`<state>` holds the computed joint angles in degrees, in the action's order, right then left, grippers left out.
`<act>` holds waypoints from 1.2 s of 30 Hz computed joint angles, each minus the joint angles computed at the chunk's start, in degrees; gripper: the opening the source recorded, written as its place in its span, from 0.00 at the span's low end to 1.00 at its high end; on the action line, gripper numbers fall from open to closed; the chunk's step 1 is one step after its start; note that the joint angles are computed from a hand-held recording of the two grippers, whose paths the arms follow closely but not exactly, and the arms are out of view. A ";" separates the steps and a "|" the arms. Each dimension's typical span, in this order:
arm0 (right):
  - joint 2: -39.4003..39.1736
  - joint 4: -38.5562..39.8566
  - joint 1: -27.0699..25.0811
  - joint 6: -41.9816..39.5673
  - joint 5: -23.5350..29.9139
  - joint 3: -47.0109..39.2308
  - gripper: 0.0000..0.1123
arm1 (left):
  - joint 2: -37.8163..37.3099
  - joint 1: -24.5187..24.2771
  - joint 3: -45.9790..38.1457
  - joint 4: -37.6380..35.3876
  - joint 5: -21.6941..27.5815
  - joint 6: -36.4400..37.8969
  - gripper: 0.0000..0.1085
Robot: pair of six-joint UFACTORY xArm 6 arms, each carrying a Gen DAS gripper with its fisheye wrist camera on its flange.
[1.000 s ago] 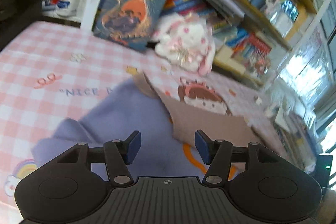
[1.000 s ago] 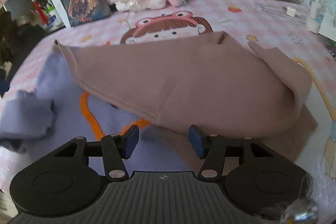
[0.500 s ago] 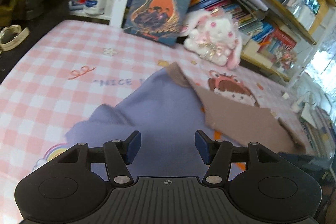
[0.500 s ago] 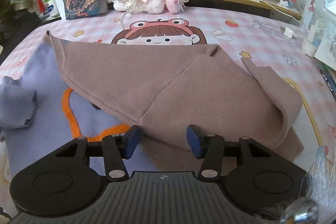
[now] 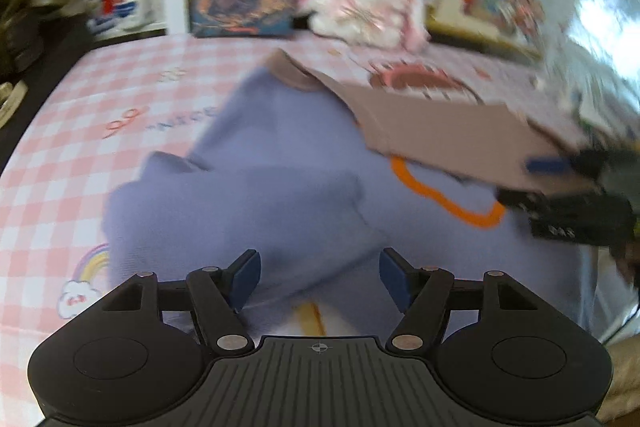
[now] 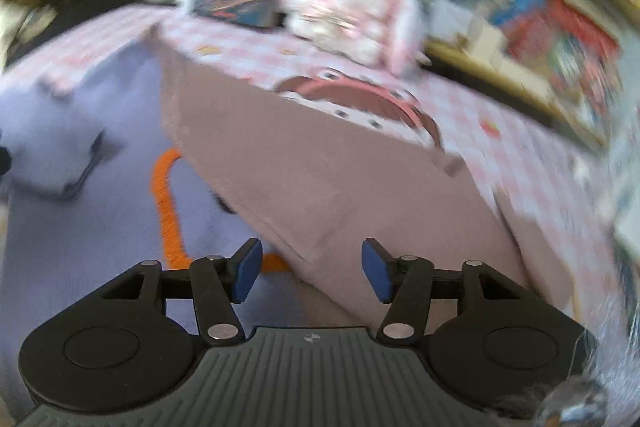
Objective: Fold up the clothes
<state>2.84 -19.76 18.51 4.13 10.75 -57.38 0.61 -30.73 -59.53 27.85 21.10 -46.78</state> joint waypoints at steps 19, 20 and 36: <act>18.24 -20.24 -7.17 17.64 0.61 -32.32 0.05 | -5.93 10.91 -2.28 30.68 8.69 -31.35 0.03; 19.66 -17.58 -7.16 14.80 1.97 -34.50 0.05 | -6.77 12.49 -2.45 32.23 8.92 -33.62 0.03; 46.17 -11.83 -3.81 12.07 28.77 -72.63 0.10 | -1.41 20.13 -8.88 25.38 14.57 -26.46 0.12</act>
<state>49.00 -31.59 14.70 16.21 39.51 -130.01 -0.80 -10.61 -68.41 53.23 35.67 -73.24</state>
